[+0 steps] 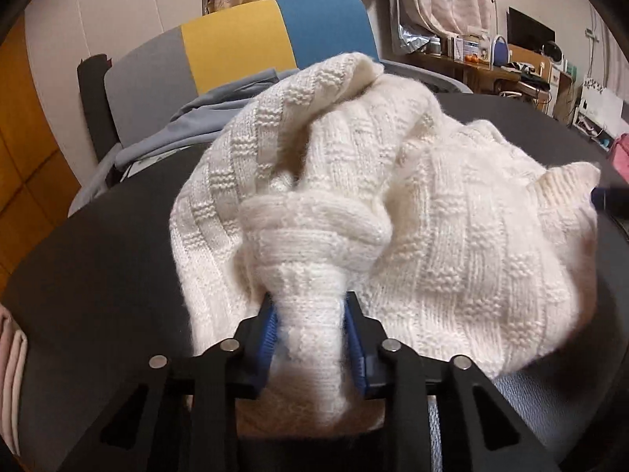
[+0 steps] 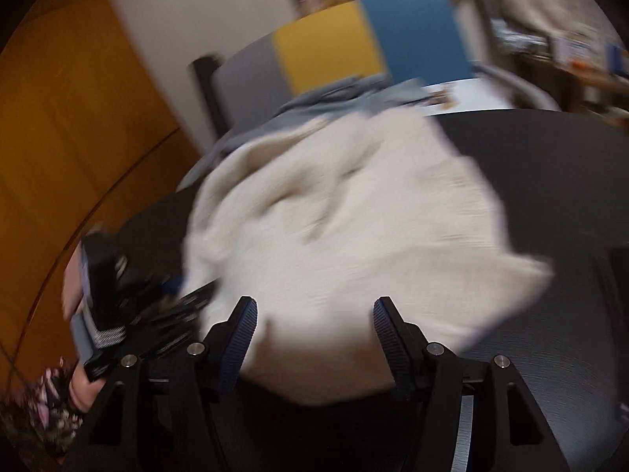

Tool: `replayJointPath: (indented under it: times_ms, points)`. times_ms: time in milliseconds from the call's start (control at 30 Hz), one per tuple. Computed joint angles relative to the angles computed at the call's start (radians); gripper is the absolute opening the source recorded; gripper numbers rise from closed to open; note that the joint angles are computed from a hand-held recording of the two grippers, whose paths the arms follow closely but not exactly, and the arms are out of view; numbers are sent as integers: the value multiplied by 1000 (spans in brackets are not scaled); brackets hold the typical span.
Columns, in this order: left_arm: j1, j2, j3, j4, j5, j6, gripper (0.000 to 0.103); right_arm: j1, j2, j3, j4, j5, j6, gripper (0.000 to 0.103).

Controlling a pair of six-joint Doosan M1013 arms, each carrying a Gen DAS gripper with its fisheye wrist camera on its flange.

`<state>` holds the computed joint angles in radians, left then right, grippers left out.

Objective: Fold clothes

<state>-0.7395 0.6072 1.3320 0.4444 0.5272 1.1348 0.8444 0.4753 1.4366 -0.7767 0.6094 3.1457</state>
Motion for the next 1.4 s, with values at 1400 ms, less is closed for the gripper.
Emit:
replayJointPath:
  times_ms: [1400]
  points:
    - [81,112,-282,-521,324,885,30,-78,115,-127,266,89,-359,51]
